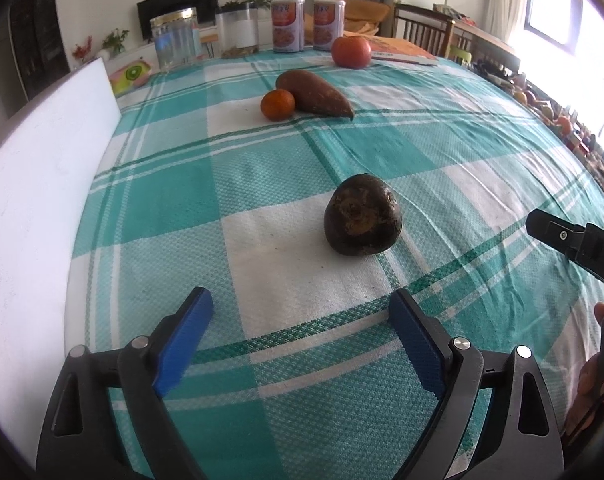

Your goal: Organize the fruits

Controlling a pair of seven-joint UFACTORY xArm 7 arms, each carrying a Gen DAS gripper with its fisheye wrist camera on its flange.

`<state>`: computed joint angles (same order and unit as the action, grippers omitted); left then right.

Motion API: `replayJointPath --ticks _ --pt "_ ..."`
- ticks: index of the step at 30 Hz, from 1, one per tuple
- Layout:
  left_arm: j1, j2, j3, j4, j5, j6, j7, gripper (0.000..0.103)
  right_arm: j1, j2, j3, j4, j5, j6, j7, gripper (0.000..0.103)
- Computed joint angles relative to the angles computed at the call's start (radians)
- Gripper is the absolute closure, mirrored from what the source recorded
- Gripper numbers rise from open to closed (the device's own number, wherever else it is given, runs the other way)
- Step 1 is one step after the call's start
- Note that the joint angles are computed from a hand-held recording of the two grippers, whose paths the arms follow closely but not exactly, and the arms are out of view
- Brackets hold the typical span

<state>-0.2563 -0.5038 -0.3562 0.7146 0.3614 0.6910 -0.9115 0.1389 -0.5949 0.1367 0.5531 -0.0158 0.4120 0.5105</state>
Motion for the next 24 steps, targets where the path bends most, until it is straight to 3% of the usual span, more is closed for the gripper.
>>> replayJointPath --ticks 24 --pt "-0.003 0.006 0.002 0.002 0.003 0.001 0.002 0.009 -0.004 0.003 0.007 -0.002 -0.016 0.003 0.008 0.000"
